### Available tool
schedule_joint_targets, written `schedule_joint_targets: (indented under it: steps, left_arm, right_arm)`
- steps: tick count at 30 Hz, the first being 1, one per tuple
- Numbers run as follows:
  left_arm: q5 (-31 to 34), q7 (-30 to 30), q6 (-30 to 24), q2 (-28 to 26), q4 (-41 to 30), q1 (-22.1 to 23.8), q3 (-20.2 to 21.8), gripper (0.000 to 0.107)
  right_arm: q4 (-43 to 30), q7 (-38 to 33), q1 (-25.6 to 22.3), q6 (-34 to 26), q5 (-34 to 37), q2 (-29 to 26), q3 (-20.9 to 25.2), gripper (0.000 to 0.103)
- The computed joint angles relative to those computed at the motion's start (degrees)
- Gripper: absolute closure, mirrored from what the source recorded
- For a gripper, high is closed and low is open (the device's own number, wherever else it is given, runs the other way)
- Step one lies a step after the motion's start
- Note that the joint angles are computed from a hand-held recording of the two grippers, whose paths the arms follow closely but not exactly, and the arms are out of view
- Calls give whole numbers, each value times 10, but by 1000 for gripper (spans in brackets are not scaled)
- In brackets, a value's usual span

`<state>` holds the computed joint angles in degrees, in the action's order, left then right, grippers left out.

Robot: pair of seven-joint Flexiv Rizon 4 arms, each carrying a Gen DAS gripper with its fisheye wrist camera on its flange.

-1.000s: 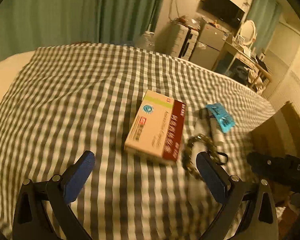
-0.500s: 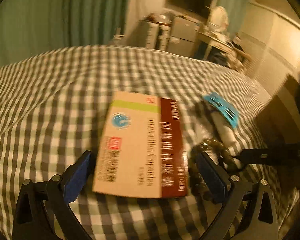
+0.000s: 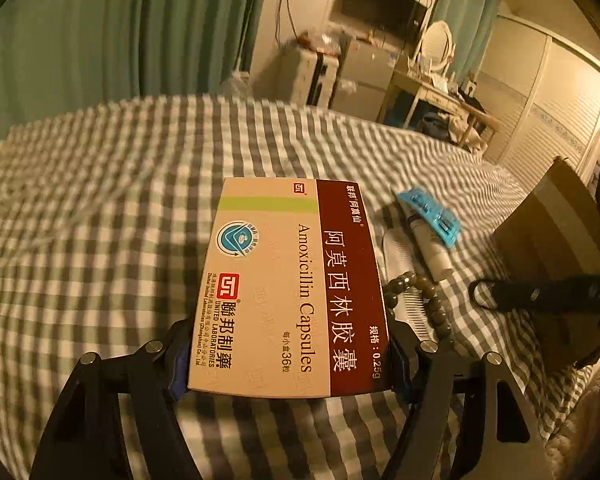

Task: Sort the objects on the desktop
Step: 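Reach the left gripper to the Amoxicillin capsule box and grasp it, then carry the capsule box over the cardboard box and open the left gripper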

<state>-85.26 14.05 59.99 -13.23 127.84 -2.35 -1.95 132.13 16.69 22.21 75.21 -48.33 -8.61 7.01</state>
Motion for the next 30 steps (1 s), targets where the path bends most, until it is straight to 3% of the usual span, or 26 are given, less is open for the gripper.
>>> schedule_joint_targets:
  steps: [3, 5, 8, 10, 13, 16, 19, 24, 27, 30]
  left_arm:
    - [-40, 28, 6, 24, 13, -3, 6, 32]
    - [8, -25, 1, 41, 25, 4, 21, 32]
    - [70, -81, 40, 77, 50, 6, 36, 32]
    - [148, -169, -23, 125, 61, 30, 61, 32]
    - [217, -260, -121, 198, 68, 54, 91, 32]
    - [269, -287, -124, 285, 85, 37, 96, 32]
    - [315, -334, -169, 355, 86, 20, 109, 31]
    - [364, -413, -181, 455, 86, -40, 88, 31]
    - [367, -490, -174, 475, 75, -82, 52, 31]
    - [374, -540, -128, 473, 80, -120, 5, 31]
  right_arm:
    - [13, 34, -4, 9, -58, 27, -5, 99]
    - [18, 4, -8, 6, -23, 41, 17, 99]
    - [29, -23, -9, -15, 21, 81, 43, 99]
    - [36, -12, -7, -27, 19, 112, 56, 99]
    - [51, -17, -7, -85, 51, 186, 100, 99]
    - [58, -28, -3, -121, 90, 249, 128, 99]
    - [36, -97, 18, -223, 172, 326, 149, 99]
    - [-25, -216, 18, -356, 248, 427, 150, 99]
    - [-64, -306, 12, -460, 270, 469, 150, 98]
    - [-66, -369, -2, -501, 289, 507, 139, 98]
